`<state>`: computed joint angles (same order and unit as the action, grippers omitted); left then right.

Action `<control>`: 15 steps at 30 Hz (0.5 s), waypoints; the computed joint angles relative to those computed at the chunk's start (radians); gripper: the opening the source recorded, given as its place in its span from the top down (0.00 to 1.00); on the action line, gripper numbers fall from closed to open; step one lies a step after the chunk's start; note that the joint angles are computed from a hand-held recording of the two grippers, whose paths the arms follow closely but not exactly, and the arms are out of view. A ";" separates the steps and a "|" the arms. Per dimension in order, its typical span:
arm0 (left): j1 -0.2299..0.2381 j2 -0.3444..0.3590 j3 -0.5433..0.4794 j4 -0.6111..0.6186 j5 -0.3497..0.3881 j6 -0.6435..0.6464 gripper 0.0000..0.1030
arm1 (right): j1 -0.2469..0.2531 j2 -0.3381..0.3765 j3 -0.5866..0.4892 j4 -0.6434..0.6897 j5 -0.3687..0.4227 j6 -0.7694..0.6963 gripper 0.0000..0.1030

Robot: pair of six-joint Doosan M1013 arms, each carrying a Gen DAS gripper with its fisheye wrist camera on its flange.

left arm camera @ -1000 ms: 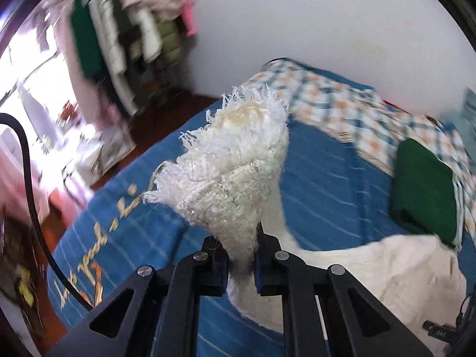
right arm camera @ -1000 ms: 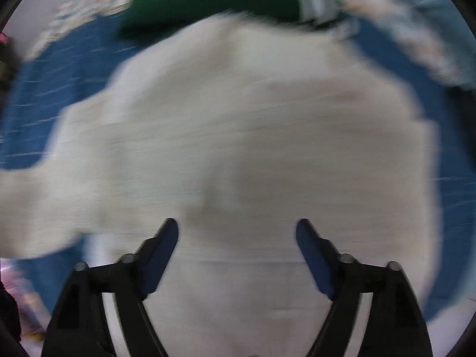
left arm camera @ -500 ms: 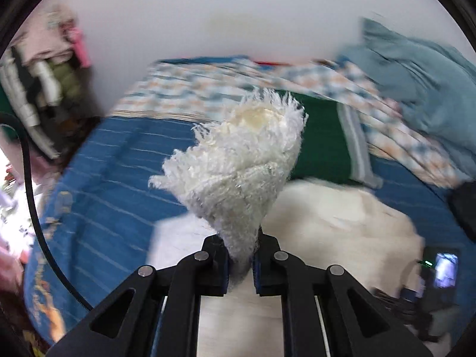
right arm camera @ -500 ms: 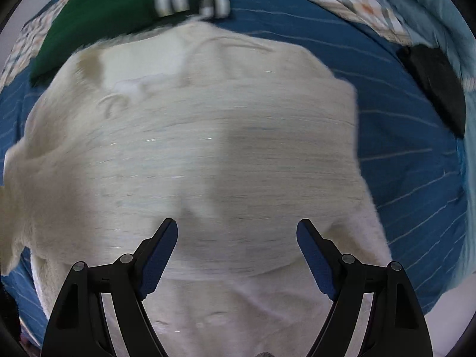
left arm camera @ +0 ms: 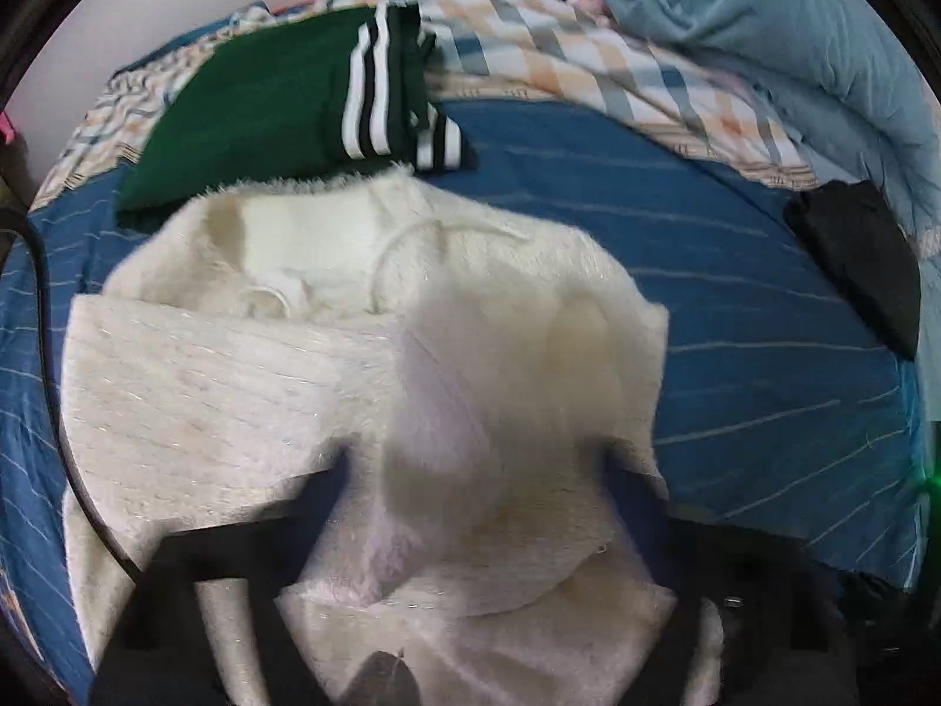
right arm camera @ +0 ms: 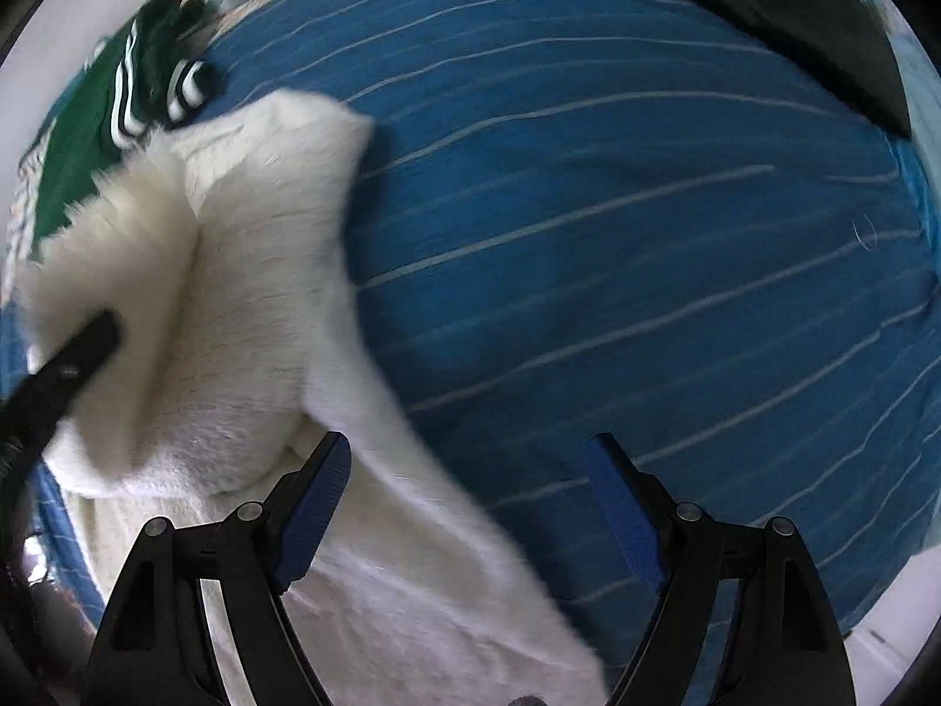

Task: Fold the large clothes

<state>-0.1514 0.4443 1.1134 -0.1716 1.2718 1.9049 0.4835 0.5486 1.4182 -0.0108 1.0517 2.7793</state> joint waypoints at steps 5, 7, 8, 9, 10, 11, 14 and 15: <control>0.017 -0.006 -0.026 0.008 0.028 -0.059 0.07 | -0.037 -0.081 0.095 0.059 -0.133 -0.012 0.19; 0.042 -0.023 -0.022 0.034 0.025 -0.092 0.07 | -0.049 -0.108 0.122 0.092 -0.212 -0.017 0.19; 0.063 -0.037 -0.009 0.059 0.018 -0.108 0.07 | -0.054 -0.116 0.126 0.121 -0.264 -0.038 0.19; 0.071 -0.045 0.000 0.083 0.008 -0.120 0.07 | -0.061 -0.116 0.126 0.159 -0.304 -0.075 0.19; 0.087 -0.054 0.010 0.132 -0.005 -0.138 0.07 | -0.071 -0.109 0.119 0.222 -0.348 -0.139 0.19; 0.095 -0.062 0.025 0.162 -0.019 -0.149 0.07 | -0.064 -0.091 0.090 0.261 -0.357 -0.172 0.19; 0.121 -0.069 0.074 0.348 -0.060 -0.197 0.07 | -0.079 -0.023 0.030 0.447 -0.375 -0.343 0.19; 0.129 -0.064 0.083 0.386 -0.059 -0.209 0.07 | -0.081 0.010 0.001 0.507 -0.370 -0.393 0.19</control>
<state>-0.0226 0.3801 1.1960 0.2144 1.2132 1.6956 0.4024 0.5584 1.4197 0.4957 0.6820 2.3864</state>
